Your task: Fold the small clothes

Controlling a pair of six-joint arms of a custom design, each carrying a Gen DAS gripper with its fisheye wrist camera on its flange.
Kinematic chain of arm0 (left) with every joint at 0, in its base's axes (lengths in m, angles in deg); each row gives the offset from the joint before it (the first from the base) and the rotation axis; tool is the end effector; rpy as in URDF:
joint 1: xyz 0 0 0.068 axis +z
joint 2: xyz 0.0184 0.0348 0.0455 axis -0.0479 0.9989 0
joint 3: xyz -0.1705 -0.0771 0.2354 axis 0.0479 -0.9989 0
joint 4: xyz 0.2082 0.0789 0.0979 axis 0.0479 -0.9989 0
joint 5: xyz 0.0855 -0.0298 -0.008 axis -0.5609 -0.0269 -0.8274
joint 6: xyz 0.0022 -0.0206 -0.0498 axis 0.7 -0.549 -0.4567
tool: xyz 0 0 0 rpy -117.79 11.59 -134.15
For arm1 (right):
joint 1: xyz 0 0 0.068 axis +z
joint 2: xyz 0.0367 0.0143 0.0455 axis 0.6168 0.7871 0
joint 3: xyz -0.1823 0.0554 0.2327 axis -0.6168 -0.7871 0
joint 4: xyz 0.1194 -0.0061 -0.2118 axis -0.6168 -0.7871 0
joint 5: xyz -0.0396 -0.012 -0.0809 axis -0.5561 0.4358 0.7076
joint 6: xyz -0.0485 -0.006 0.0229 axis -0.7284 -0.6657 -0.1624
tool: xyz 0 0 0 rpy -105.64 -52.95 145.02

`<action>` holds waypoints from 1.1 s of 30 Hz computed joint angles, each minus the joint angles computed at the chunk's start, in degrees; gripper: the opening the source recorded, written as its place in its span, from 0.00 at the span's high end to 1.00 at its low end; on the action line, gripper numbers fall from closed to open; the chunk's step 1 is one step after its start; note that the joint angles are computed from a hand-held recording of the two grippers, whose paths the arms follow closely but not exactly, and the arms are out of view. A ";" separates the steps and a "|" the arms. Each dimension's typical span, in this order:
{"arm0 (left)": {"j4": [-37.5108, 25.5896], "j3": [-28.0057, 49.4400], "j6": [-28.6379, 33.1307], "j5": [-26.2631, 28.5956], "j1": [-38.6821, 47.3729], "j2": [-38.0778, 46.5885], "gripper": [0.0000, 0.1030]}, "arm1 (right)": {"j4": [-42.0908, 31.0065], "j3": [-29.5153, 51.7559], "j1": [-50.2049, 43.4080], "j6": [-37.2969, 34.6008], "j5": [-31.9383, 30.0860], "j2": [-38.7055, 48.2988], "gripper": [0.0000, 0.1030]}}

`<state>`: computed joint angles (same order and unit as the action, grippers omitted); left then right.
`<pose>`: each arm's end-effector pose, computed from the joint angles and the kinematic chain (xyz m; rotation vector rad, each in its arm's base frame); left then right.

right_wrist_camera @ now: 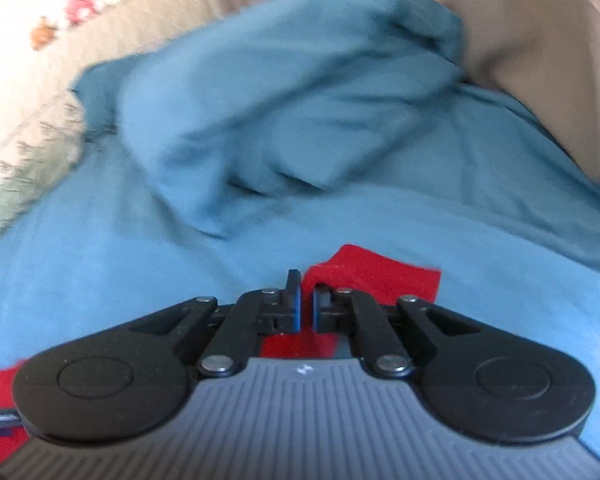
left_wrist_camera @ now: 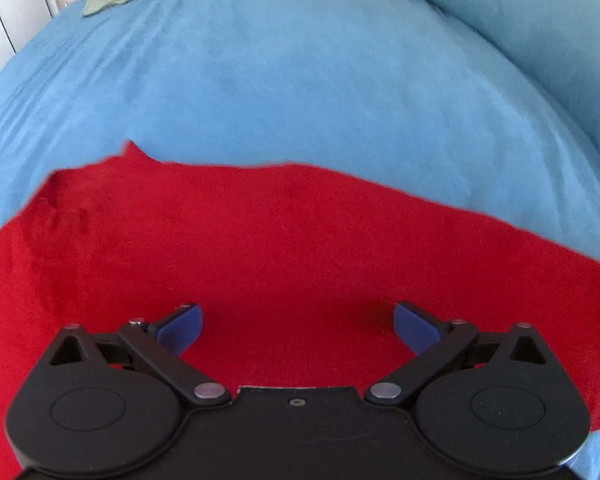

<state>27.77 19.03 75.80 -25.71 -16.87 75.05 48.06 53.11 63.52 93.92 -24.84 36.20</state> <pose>0.4375 -0.1163 0.1248 0.8387 2.5098 -0.1926 0.1943 0.0615 0.1417 1.2659 1.8049 -0.2852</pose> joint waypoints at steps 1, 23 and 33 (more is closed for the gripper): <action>-0.35 0.29 0.59 0.66 1.09 -0.74 0.00 | 0.49 2.62 0.62 -3.13 0.67 -0.09 0.80; -7.25 21.81 10.56 4.54 30.80 9.79 0.00 | 16.05 65.99 12.41 -44.65 -25.82 55.51 0.79; -8.50 17.16 16.26 11.58 28.57 4.64 0.00 | 18.08 53.91 14.97 -50.08 -20.88 47.10 0.00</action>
<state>19.26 36.19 92.06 -14.13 11.71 79.69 66.14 107.01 78.49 43.84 -45.72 83.30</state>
